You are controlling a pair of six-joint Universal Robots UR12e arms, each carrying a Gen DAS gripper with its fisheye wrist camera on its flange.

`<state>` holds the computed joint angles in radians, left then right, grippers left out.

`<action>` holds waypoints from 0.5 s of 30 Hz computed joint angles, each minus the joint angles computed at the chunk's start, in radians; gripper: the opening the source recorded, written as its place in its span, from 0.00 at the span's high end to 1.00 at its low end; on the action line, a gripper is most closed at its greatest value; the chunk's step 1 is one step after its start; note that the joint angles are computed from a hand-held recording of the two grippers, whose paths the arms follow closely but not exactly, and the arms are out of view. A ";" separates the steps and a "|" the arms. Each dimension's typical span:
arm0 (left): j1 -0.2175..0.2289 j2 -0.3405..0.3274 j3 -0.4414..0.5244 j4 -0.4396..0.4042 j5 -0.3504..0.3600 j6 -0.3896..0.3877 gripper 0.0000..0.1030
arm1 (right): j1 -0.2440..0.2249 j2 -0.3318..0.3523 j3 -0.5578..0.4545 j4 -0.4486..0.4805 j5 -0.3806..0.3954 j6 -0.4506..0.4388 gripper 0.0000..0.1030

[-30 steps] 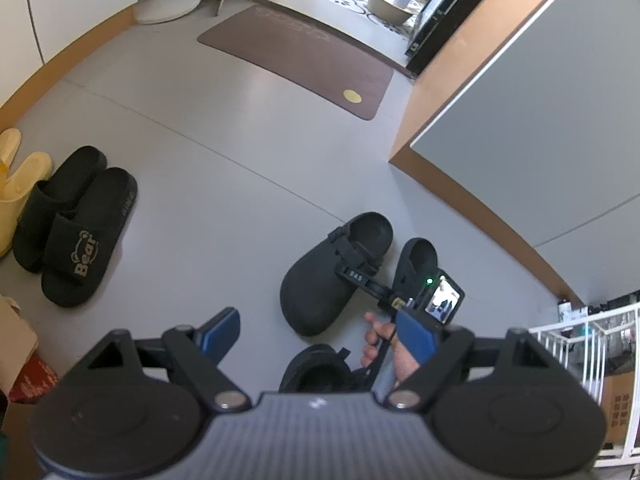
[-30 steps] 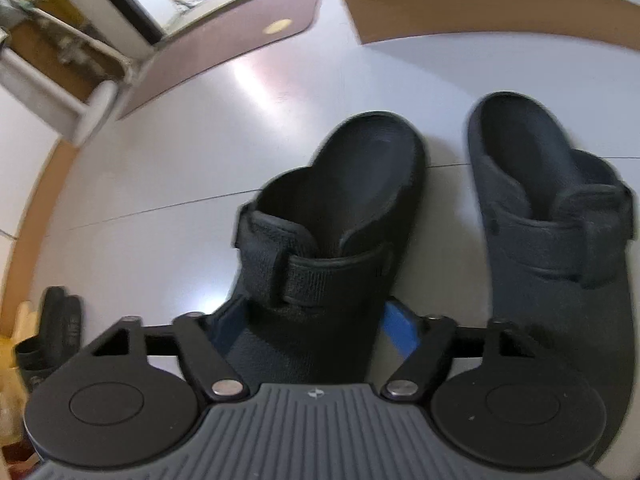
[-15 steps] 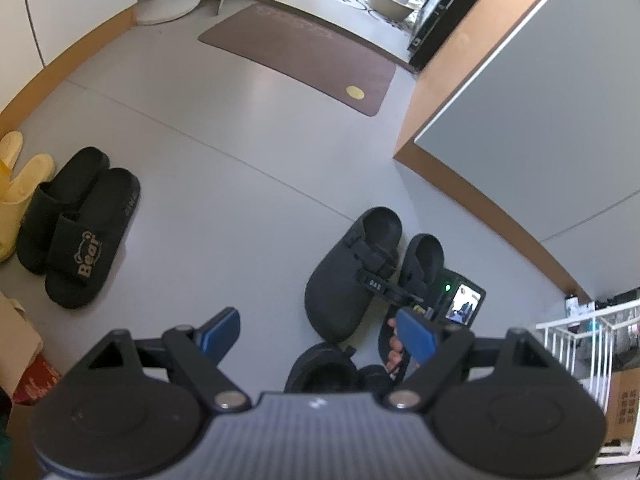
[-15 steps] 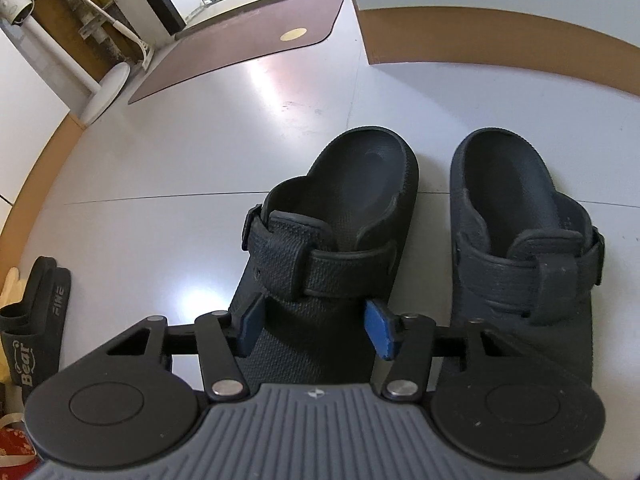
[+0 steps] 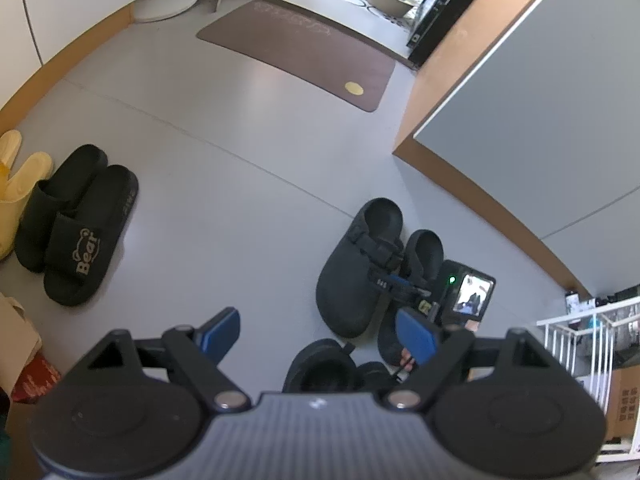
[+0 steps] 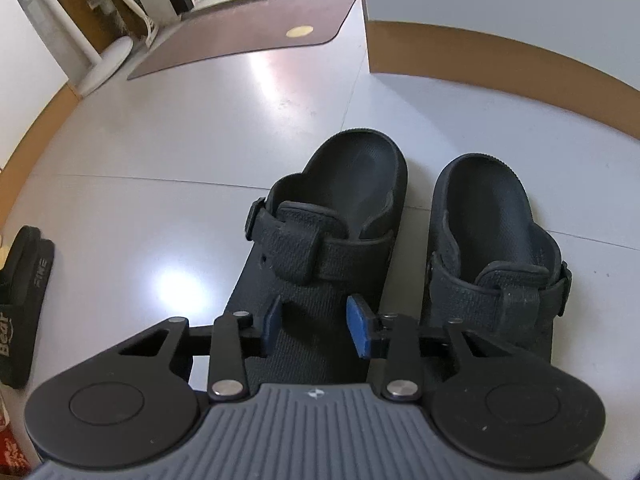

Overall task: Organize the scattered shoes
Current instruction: 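Align the clog parallel to its pair and open the right gripper, then raise the open right gripper off the paired black clogs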

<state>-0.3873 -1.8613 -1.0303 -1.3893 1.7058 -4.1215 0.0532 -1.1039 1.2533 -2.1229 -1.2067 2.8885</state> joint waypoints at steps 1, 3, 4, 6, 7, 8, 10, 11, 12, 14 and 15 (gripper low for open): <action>0.000 0.000 0.000 -0.003 0.002 -0.003 0.16 | 0.003 -0.001 0.001 -0.015 -0.008 0.016 0.38; 0.000 -0.001 0.001 -0.007 0.001 -0.006 0.16 | 0.006 -0.001 0.001 -0.021 -0.009 0.030 0.18; -0.001 -0.001 0.001 -0.007 0.001 -0.006 0.16 | 0.008 -0.001 0.001 -0.023 -0.011 0.043 0.17; -0.002 -0.003 0.005 -0.010 0.002 -0.003 0.16 | 0.012 0.003 -0.001 -0.011 -0.019 0.060 0.17; -0.003 -0.004 0.006 -0.010 0.004 0.000 0.16 | 0.013 0.006 -0.003 -0.001 -0.024 0.065 0.17; -0.004 -0.005 0.008 -0.011 0.006 0.003 0.16 | 0.014 0.008 -0.005 0.012 -0.031 0.071 0.17; -0.006 -0.008 0.013 -0.017 0.010 0.005 0.16 | 0.014 0.010 -0.003 0.028 -0.039 0.076 0.17; -0.006 -0.010 0.014 -0.019 0.007 0.006 0.16 | 0.014 0.011 -0.001 0.034 -0.044 0.077 0.17; -0.007 -0.010 0.015 -0.018 0.003 0.007 0.16 | 0.014 0.012 0.001 0.038 -0.047 0.072 0.17; -0.007 -0.012 0.018 -0.019 0.003 0.011 0.16 | 0.011 0.012 0.009 0.040 -0.033 0.051 0.19; -0.008 -0.013 0.021 -0.020 0.004 0.014 0.16 | 0.009 0.012 0.010 0.043 -0.024 0.046 0.22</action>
<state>-0.3955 -1.8747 -1.0095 -1.4094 1.7095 -4.1080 0.0620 -1.0918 1.2632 -2.0799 -1.2306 2.9346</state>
